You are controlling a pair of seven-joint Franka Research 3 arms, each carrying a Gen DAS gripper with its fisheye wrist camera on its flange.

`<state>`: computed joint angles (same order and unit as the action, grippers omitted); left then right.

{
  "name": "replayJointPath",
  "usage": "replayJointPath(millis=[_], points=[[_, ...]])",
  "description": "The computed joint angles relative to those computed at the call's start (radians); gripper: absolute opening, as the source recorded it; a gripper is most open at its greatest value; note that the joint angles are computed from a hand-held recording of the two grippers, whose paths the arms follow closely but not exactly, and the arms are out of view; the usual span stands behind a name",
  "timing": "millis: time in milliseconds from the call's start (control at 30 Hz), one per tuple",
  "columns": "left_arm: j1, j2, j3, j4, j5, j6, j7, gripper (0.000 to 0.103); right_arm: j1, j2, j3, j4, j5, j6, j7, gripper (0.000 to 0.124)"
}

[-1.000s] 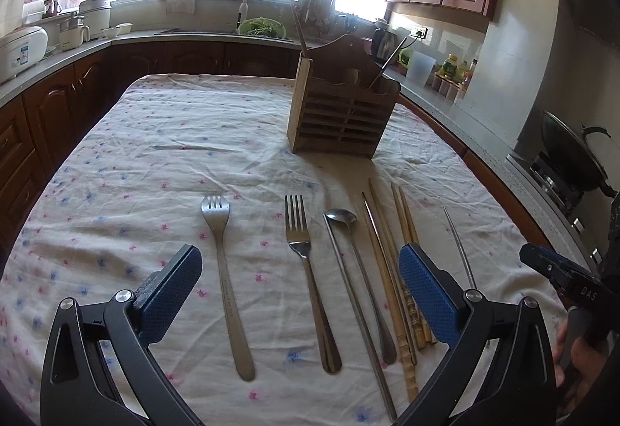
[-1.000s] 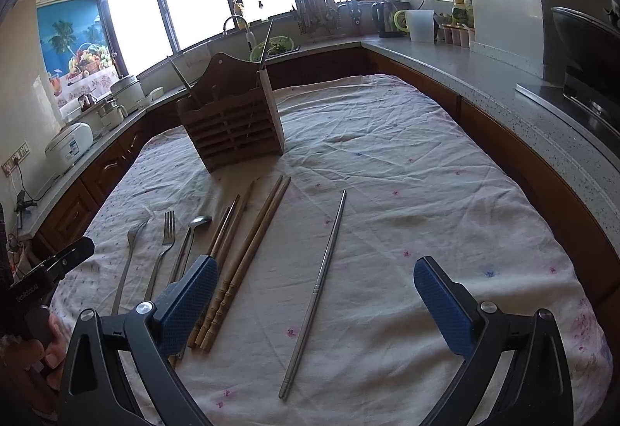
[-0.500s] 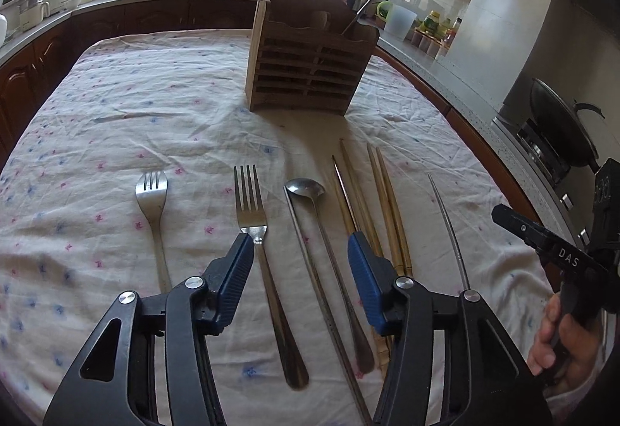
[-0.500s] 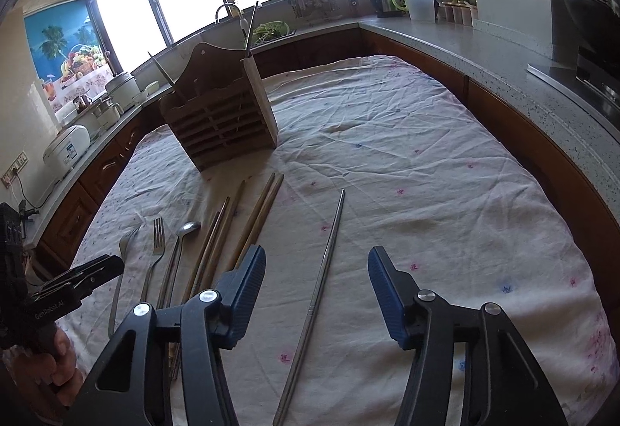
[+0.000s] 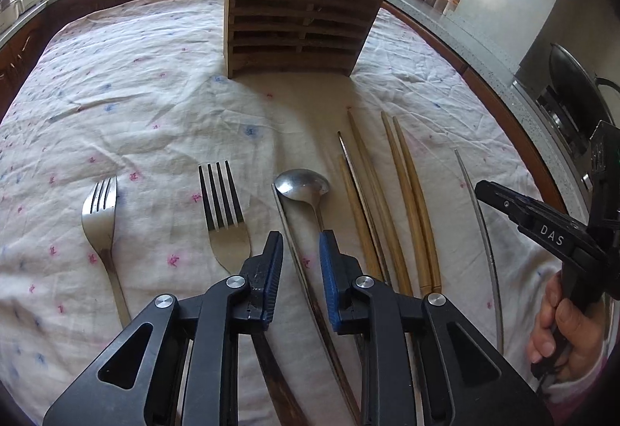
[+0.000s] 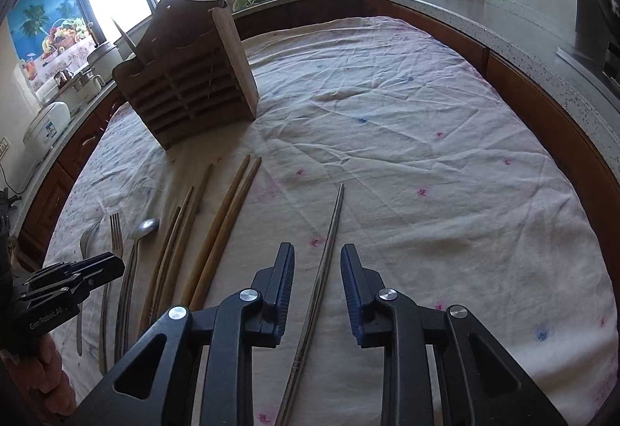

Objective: Organize utensils
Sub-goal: 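Grasp a metal chopstick with the right tool while the left tool grasps another metal chopstick, then lift both held metal chopsticks and lower them into the wooden holder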

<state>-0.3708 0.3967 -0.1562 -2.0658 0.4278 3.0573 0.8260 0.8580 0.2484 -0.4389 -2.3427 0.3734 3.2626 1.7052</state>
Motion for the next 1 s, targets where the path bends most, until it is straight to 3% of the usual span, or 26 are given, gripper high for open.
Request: replayJointPath(millis=[233, 367, 533, 600, 700, 833, 1000], points=[[0.026, 0.028, -0.035, 0.048, -0.021, -0.072, 0.066, 0.015, 0.059, 0.086, -0.095, 0.094, -0.091, -0.089, 0.083, 0.021], [0.033, 0.045, -0.048, 0.087, -0.032, -0.117, 0.107, 0.014, 0.033, 0.115, -0.085, 0.143, -0.148, -0.123, 0.117, 0.021], [-0.033, 0.051, 0.017, 0.107, 0.043, -0.131, 0.066, 0.012, 0.173, 0.162, -0.235, 0.156, -0.266, -0.138, 0.222, 0.019], [-0.047, 0.054, 0.033, 0.110, 0.078, -0.126, 0.053, 0.010, 0.204, 0.173, -0.271, 0.149, -0.300, -0.123, 0.254, 0.009], [-0.021, 0.054, 0.011, 0.106, 0.067, -0.115, 0.059, 0.007, 0.151, 0.153, -0.221, 0.142, -0.312, -0.109, 0.269, 0.006], [0.013, 0.049, -0.019, 0.089, 0.028, -0.091, 0.075, 0.004, -0.032, 0.091, -0.035, 0.121, -0.287, -0.081, 0.242, 0.005], [0.039, 0.004, -0.043, 0.017, -0.016, -0.009, 0.083, 0.004, -0.069, 0.015, 0.020, 0.063, -0.260, -0.030, 0.212, 0.005]])
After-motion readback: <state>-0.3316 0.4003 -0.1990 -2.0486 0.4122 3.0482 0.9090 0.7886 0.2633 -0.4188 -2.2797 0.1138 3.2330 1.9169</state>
